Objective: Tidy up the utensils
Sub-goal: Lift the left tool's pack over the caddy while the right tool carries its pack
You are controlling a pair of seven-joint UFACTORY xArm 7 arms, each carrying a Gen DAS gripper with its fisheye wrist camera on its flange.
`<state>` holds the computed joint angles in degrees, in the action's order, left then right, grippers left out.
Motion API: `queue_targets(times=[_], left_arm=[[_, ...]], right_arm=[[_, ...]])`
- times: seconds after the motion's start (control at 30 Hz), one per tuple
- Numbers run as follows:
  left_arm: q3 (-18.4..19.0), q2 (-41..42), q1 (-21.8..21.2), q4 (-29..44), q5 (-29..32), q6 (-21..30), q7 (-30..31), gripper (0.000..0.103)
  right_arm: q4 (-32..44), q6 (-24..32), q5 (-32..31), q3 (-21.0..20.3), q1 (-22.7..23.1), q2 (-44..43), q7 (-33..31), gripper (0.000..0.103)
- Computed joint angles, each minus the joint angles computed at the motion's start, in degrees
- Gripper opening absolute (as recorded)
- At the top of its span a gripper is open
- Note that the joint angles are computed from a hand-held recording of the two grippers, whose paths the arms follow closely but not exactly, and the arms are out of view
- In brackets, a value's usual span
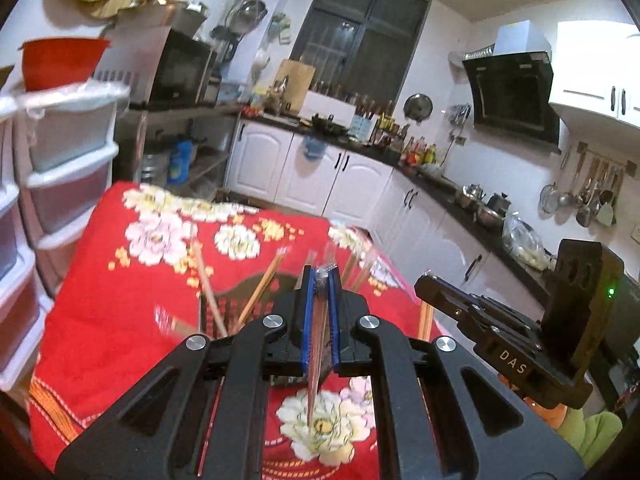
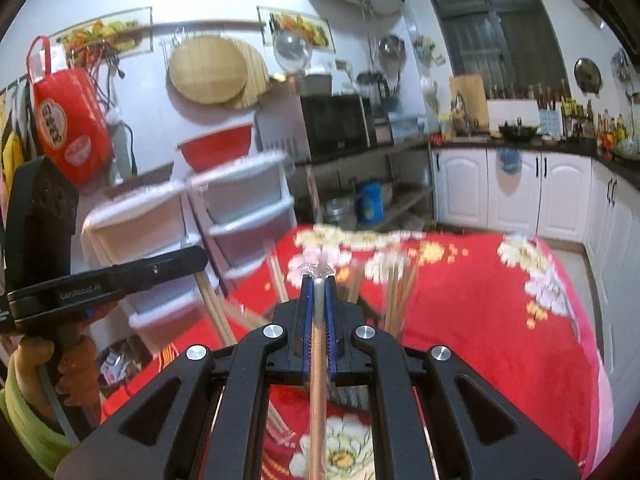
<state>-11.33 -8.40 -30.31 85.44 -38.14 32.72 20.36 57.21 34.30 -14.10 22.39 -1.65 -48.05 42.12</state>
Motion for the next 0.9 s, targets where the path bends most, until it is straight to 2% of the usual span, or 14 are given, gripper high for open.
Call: queue_targets(times=[0.23,0.37,0.67,0.9], left_arm=[[-1.6,4.7,0.3,7.1,4.0,-2.7,-3.0,0.002],[-2.7,7.6,0.5,10.7,8.5,-3.9,-6.0,0.002],[-3.8,14.6,0.1,18.1,19.3,-4.5,-13.8,0.002],[-3.9,18.1,-0.4,21.0,23.6,-4.8,-16.6,0.002]], right_arm=[[1.9,-5.1,-2.4,-0.4,-3.8,1.2,-0.1,0.006],[2.9,-7.8,-3.4,-0.5,-6.1,2.5,-0.1,0.006],[6.1,-11.2,-6.6,1.6,-12.8,6.6,2.3,0.006],[7.8,-13.8,-10.3,3.7,-17.4,9.8,5.2,0.006]])
